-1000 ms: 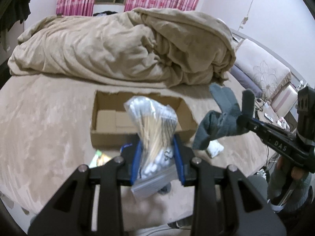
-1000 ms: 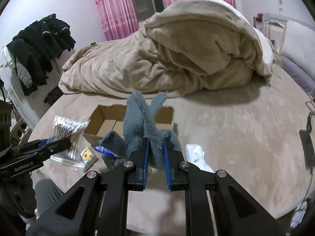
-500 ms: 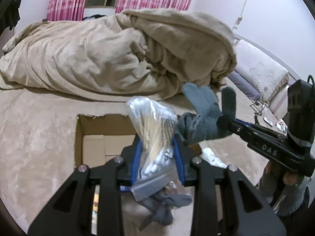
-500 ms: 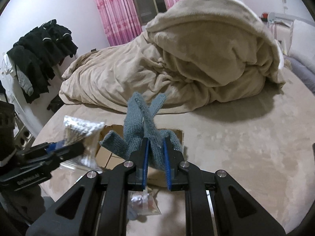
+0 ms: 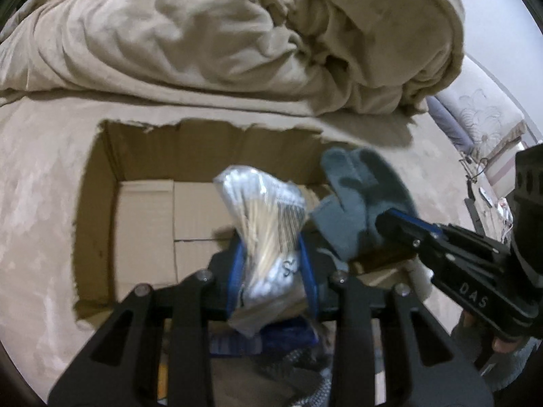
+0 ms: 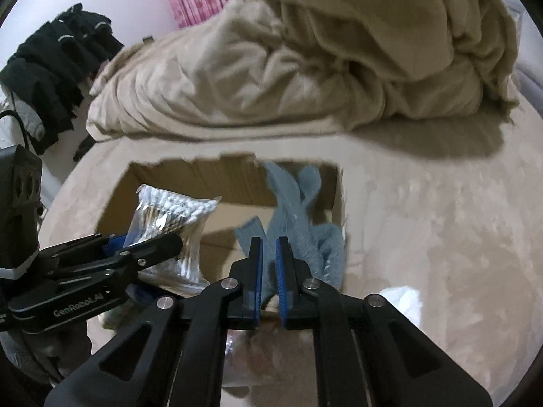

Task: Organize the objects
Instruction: 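Carry swab bag and knit gloves into the box while both grippers open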

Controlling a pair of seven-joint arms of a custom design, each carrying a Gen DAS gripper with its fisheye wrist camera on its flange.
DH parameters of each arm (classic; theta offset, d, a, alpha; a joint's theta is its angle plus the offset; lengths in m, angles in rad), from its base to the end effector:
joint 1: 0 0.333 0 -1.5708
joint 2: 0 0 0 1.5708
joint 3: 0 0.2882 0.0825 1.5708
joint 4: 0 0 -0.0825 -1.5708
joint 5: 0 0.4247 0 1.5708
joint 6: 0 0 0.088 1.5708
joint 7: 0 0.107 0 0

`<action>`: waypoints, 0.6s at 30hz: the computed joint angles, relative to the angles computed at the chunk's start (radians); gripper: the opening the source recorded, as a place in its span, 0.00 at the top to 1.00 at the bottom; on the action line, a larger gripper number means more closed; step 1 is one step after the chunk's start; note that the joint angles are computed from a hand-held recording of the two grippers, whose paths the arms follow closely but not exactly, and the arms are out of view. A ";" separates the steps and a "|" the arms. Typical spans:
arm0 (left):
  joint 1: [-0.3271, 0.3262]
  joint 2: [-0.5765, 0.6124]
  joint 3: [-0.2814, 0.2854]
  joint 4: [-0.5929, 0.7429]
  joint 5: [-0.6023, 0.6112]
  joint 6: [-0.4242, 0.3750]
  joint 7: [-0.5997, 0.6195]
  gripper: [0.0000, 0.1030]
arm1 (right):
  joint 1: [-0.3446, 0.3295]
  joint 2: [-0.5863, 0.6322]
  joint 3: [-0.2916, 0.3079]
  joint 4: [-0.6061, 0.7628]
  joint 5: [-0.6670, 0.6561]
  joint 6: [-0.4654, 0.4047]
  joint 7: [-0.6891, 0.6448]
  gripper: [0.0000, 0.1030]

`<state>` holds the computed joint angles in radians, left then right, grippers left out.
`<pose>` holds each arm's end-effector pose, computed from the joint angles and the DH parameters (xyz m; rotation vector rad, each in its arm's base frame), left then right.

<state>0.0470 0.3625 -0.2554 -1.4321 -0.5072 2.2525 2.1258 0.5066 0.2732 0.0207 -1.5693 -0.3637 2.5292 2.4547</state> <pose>0.7238 -0.1382 0.5142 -1.4841 2.4851 -1.0662 0.6247 0.3662 0.5262 -1.6128 1.8467 -0.4503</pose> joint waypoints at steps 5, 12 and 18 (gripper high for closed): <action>-0.018 0.020 0.006 0.026 0.049 0.005 -0.039 0.66 | 0.008 0.003 -0.003 -0.002 -0.019 -0.012 0.013 0.92; -0.006 -0.069 0.016 -0.043 0.046 0.029 -0.042 0.50 | 0.013 -0.043 -0.001 -0.045 -0.055 0.005 0.072 0.67; 0.009 -0.200 0.044 -0.153 -0.045 0.055 -0.005 0.33 | 0.009 -0.128 0.018 -0.106 -0.140 0.010 0.158 0.48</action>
